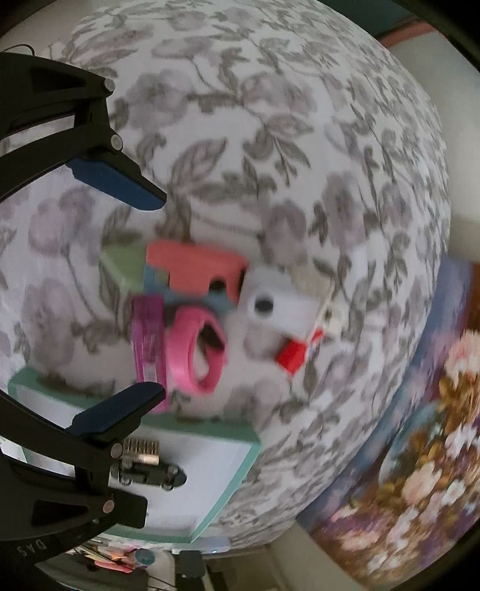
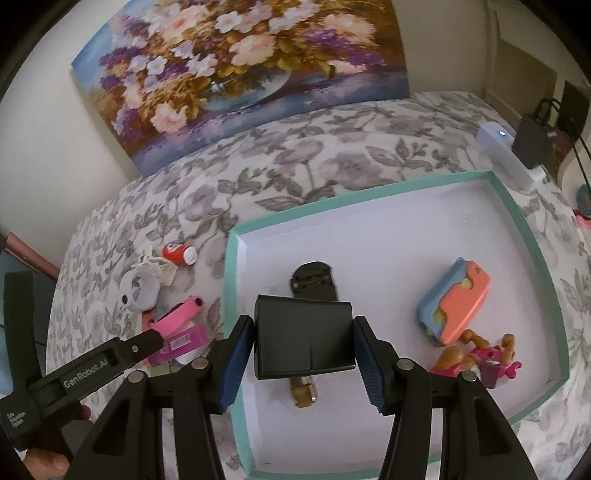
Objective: Organize rigid objects
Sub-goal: 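Grasp the purple barcode tube with the left tool while the right tool lifts the charger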
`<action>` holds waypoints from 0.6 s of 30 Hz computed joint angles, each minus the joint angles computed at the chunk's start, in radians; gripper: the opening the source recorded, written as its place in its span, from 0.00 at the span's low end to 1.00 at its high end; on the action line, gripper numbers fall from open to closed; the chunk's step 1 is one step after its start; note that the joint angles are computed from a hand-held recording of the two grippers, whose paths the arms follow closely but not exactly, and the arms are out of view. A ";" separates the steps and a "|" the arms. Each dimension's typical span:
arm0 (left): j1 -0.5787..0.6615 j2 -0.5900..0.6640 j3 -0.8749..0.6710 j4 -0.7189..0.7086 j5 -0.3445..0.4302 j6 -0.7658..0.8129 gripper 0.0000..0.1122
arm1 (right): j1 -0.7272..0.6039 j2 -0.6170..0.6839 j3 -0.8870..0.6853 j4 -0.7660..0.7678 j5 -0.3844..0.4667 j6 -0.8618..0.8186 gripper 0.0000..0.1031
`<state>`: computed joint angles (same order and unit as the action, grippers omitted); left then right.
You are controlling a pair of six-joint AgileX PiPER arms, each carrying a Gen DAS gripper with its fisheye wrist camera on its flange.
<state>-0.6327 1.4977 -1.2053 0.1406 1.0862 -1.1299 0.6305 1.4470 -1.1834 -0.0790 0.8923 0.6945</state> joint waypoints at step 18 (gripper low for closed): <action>-0.128 0.244 -0.227 0.048 0.039 -0.097 0.84 | -0.098 -0.044 0.064 0.076 -0.022 -0.083 0.56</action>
<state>-0.7611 1.7413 -1.4326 0.1884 1.1256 -1.2269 0.5325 1.4028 -1.1195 -0.0025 0.8702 0.6111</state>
